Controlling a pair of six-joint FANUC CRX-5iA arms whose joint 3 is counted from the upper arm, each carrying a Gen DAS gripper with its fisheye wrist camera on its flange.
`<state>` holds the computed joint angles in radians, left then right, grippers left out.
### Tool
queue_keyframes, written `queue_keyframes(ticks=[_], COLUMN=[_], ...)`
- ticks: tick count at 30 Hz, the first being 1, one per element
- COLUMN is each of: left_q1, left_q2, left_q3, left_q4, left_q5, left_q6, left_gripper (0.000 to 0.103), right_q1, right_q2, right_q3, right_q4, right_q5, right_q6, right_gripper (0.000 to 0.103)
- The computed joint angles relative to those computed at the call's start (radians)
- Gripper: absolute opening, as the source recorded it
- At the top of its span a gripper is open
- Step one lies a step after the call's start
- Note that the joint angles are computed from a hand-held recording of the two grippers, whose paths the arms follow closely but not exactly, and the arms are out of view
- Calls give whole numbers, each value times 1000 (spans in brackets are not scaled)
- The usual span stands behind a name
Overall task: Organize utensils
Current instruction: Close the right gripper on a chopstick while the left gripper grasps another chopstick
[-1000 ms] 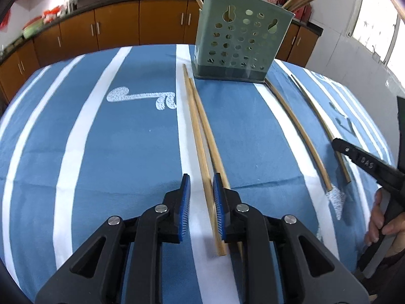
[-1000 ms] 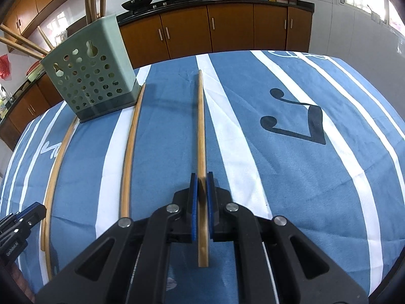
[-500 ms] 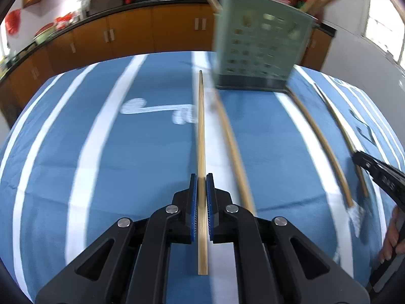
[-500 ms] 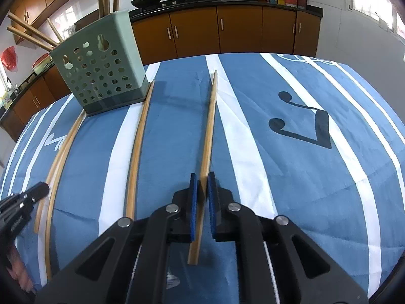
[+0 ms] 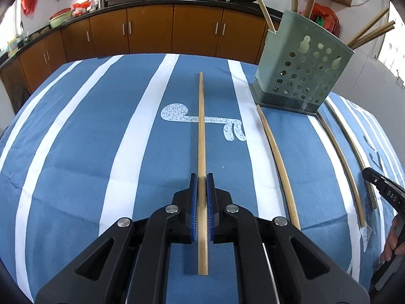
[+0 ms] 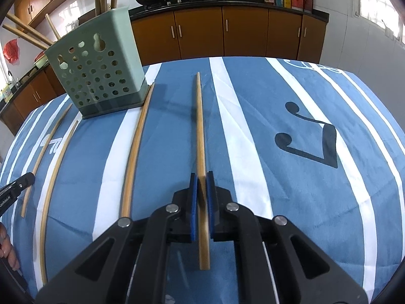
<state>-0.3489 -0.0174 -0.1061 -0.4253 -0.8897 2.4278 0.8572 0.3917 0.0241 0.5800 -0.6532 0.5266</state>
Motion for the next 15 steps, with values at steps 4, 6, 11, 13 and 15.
queue_keyframes(ticks=[4,6,11,13,15], left_q1=[16,13,10,12,15], left_q2=[-9,-5,-3,-5,-8], left_q3=[-16,-11,-7,-10,-15], left_q4=[23,18,13,18,24], left_q5=[25,19,12,18,25], left_q6=[-10,-9,-8,-8,-9], left_gripper=[8,8,8,8,8], right_q1=[-1,0,0,0,0], right_q2=[1,2,2,3,3], right_q3=[2,3,2,4,4], right_q4=[-3,-1,1,-1,-2], right_q5=[1,-2,-2,-1,-1], right_q6=[1,1,-1,-1,0], right_gripper=[9,9,9,9,9])
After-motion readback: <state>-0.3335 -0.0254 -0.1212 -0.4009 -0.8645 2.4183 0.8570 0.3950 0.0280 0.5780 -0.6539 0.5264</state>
